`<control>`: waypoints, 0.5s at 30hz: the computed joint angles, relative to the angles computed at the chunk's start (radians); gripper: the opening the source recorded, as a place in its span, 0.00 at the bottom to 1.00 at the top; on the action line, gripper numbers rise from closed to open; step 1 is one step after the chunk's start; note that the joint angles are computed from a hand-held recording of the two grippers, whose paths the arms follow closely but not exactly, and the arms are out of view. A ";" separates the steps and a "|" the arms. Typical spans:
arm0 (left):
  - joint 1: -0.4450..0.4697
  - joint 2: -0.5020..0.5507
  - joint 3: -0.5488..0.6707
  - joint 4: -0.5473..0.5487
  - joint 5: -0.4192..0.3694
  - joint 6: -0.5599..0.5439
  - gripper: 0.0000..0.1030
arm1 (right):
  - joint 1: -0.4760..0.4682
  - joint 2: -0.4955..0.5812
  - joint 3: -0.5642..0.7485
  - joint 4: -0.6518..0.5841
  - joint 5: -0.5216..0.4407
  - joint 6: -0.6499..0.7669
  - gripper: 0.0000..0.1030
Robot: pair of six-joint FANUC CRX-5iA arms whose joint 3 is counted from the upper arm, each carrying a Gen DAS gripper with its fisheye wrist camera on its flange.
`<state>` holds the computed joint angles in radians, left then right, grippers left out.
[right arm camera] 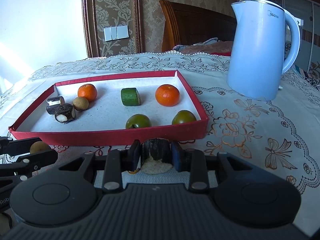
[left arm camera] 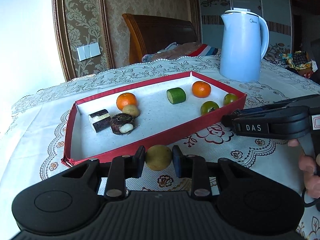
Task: Organize fruits
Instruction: 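Lower the kiwi into the tray with the left tool while the right tool releases the cake there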
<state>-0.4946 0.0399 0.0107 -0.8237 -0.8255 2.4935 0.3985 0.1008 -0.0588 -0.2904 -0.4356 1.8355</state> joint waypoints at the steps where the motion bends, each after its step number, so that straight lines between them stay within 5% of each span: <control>1: 0.002 -0.004 -0.003 -0.001 0.006 0.007 0.28 | -0.005 -0.004 0.003 -0.021 -0.005 0.019 0.30; 8: 0.022 -0.013 0.027 0.006 -0.015 0.051 0.28 | -0.028 -0.040 0.025 -0.144 0.003 0.162 0.30; 15: 0.046 0.026 0.114 0.005 -0.075 0.062 0.28 | -0.017 0.030 0.117 -0.104 -0.025 0.104 0.30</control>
<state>-0.4484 0.0658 0.1251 -0.8189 -0.9006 2.5555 0.3812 0.1306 0.0577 -0.3941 -0.4605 1.9392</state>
